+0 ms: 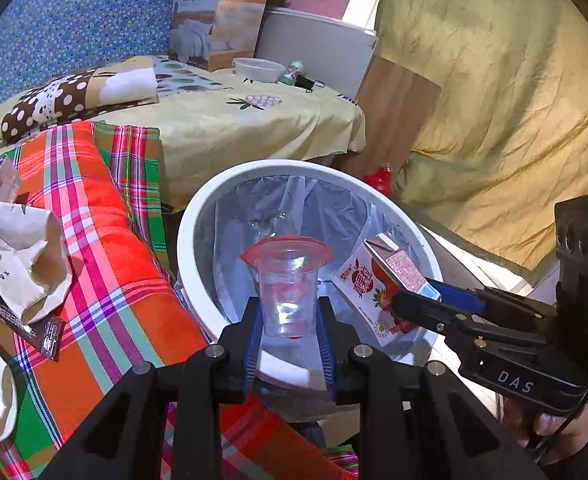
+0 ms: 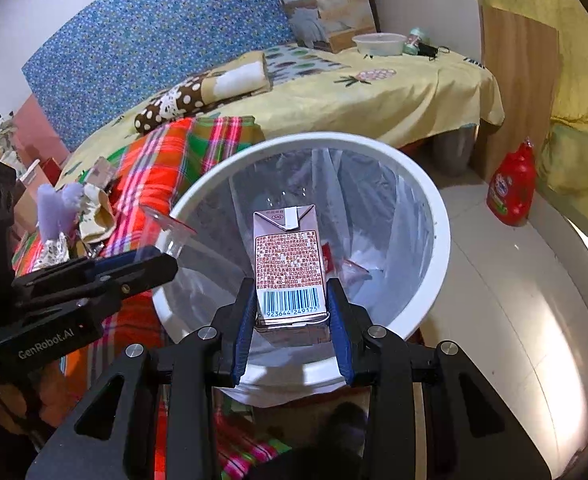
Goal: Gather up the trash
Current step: 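Open both tools to drop the cup and carton into the bin, then move both tools back toward the remaining trash on the bed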
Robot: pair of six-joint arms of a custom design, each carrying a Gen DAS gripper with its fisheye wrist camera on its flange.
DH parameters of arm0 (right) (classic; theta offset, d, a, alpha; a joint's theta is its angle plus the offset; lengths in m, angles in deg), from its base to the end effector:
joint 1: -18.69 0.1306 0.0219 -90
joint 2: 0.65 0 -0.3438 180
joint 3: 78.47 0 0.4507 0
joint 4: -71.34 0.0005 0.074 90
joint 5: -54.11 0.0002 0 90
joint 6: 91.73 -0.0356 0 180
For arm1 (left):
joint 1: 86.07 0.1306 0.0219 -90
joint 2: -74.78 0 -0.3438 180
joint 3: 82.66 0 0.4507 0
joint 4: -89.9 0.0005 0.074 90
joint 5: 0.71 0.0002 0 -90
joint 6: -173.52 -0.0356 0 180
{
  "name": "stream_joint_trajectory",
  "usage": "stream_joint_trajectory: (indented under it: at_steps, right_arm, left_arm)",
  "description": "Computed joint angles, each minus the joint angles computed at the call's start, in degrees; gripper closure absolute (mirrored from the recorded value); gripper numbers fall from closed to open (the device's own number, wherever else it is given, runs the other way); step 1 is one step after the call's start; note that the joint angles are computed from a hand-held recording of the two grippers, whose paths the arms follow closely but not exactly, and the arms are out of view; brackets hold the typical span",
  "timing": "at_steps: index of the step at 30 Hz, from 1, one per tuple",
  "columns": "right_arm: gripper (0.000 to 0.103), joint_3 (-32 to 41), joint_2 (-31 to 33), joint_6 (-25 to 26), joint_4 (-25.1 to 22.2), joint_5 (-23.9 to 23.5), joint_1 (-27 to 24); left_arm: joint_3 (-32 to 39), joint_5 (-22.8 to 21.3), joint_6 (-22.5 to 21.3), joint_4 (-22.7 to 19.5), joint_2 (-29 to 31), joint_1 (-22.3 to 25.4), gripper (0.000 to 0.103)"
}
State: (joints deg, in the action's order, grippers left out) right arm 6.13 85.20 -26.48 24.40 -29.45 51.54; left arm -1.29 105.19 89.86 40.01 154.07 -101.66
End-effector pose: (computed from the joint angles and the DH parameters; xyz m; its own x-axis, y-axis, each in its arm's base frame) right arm 0.4396 0.2785 0.3820 -0.7680 -0.0007 -0.6404 -0.1703 0.9642 0.2032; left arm 0.4605 -0.1391 0.4044 -0.7574 0.1011 -0.6451 0.3542 0.8935 -0.2759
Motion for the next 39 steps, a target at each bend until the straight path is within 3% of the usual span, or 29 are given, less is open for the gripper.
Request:
stream_joint_trajectory:
  at_steps: [5, 8, 18, 22, 32, 39]
  right_arm:
    - [0.066, 0.23, 0.08, -0.55, -0.88, 0.35, 0.23]
    - [0.065, 0.27, -0.04, -0.55, -0.91, 0.65, 0.31]
    - [0.064, 0.01, -1.43, -0.27, 0.49, 2.12, 1.06]
    - [0.058, -0.17, -2.30, -0.11, 1.53, 2.69, 2.01]
    - [0.058, -1.60, -4.87, 1.68, 6.36, 3.04, 5.36]
    - [0.058, -0.97, -4.10, 2.67, 7.06, 2.25, 7.84]
  left_arm:
    - [0.36, 0.28, 0.64, -0.64, 0.60, 0.15, 0.075]
    - [0.23, 0.81, 0.88, -0.37, 0.46, 0.26, 0.066]
    - [-1.05, 0.90, 2.04, 0.33, -2.53, 0.81, 0.065]
    - [-2.48, 0.39, 2.69, 0.48, -5.30, 1.26, 0.065]
    - [-8.36, -3.24, 5.42, 1.01, -15.17, 3.78, 0.065]
    - [-12.88, -5.26, 6.01, 0.45, -22.38, 7.09, 0.065]
